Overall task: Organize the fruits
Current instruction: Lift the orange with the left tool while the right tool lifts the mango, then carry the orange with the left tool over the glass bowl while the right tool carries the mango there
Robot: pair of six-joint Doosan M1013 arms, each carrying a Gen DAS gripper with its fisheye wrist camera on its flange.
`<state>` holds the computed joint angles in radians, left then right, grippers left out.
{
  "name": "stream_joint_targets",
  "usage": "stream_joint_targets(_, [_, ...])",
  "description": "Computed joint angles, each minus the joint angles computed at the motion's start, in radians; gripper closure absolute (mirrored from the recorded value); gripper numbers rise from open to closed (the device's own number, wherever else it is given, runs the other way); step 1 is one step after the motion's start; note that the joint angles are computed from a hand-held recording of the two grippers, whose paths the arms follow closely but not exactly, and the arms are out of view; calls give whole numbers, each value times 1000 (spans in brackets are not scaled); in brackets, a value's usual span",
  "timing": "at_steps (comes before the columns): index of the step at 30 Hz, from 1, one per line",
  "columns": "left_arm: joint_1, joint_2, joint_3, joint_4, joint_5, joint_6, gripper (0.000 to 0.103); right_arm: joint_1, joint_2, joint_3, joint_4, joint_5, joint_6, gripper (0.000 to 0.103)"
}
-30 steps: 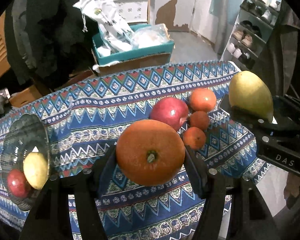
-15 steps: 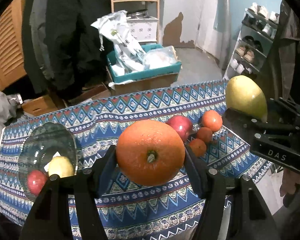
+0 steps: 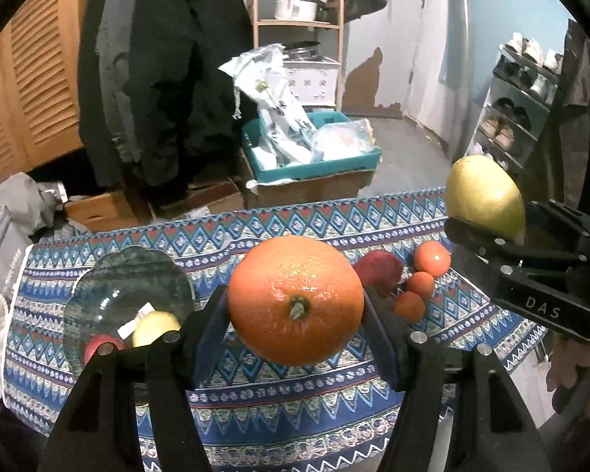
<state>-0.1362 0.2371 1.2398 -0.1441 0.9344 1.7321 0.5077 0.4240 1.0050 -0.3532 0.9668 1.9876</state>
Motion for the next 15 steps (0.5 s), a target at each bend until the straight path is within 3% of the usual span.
stream_joint_targets(15, [52,-4,-4,17,-24,-56,36,32,67,-119,25,16,-62,36])
